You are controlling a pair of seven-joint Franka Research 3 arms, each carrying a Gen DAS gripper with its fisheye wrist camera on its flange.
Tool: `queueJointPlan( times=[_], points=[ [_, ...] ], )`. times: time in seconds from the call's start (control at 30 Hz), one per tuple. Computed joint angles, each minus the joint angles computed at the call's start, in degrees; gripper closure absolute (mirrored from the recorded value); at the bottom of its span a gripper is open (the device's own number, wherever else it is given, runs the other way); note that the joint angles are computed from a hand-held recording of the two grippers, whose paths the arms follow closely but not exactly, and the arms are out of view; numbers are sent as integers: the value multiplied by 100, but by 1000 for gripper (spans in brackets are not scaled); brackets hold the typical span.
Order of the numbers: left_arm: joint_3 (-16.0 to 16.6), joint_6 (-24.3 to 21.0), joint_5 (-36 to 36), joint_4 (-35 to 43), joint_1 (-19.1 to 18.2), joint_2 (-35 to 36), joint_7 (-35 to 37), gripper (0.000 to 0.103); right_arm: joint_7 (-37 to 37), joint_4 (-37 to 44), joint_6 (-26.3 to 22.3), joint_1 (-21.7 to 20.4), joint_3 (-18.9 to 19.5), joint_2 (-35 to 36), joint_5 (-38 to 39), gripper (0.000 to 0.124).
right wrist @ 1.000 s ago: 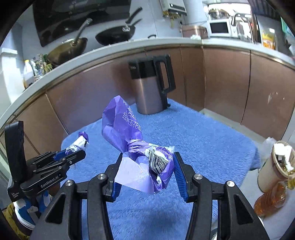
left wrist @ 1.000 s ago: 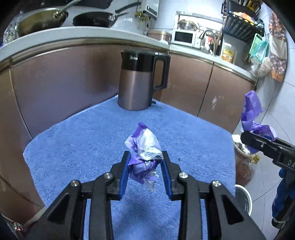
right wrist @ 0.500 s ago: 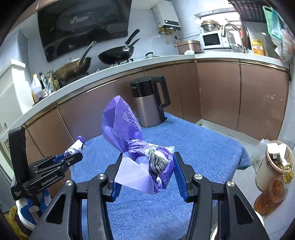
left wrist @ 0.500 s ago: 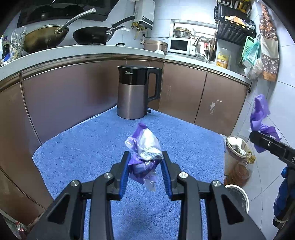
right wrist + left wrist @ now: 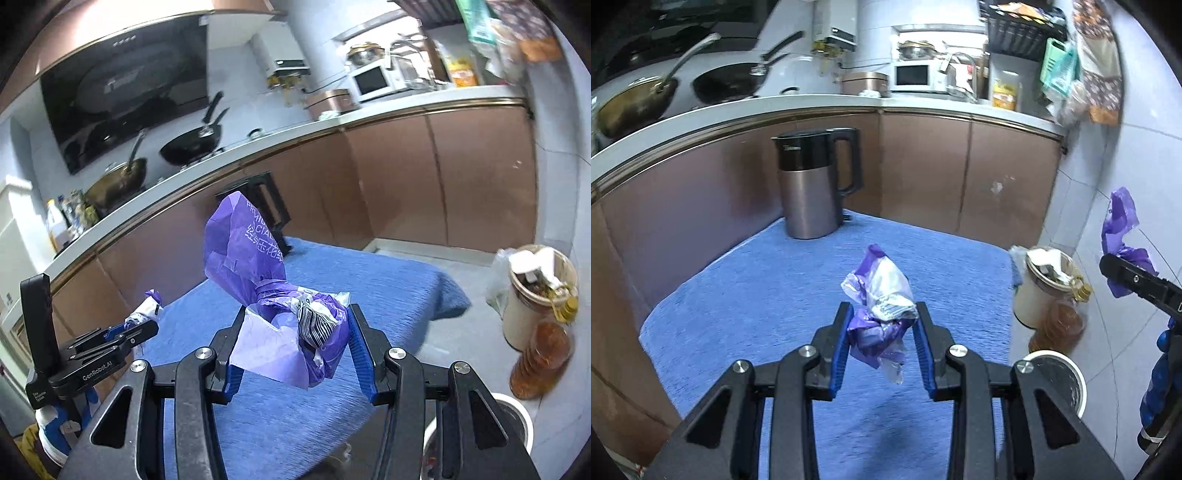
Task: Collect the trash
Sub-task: 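Carry both purple wrappers over the white bin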
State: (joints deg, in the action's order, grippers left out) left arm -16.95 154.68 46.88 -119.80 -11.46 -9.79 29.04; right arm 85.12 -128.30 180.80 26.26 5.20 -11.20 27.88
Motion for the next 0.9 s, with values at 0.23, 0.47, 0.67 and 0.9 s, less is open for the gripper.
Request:
queueJointPlan(
  times=[0.23, 0.47, 0.67, 0.9],
  points=[
    [-22, 34, -217, 745, -379, 862, 705, 72, 1683, -715, 141, -2005, 1355, -506, -1360, 75],
    [65, 44, -736, 1484, -866, 1718, 1660, 72, 2794, -1315, 48, -3101, 1818, -873, -1974, 75],
    [23, -105, -1466, 2302, -1261, 2593, 2793, 72, 3495, -1699, -265, -3500, 1827, -775, -2363, 75],
    [18, -430, -2113, 3268, -1661, 3492, 3745, 72, 3984, -1910, -442, -3390, 1404, -382, -2718, 74]
  ],
)
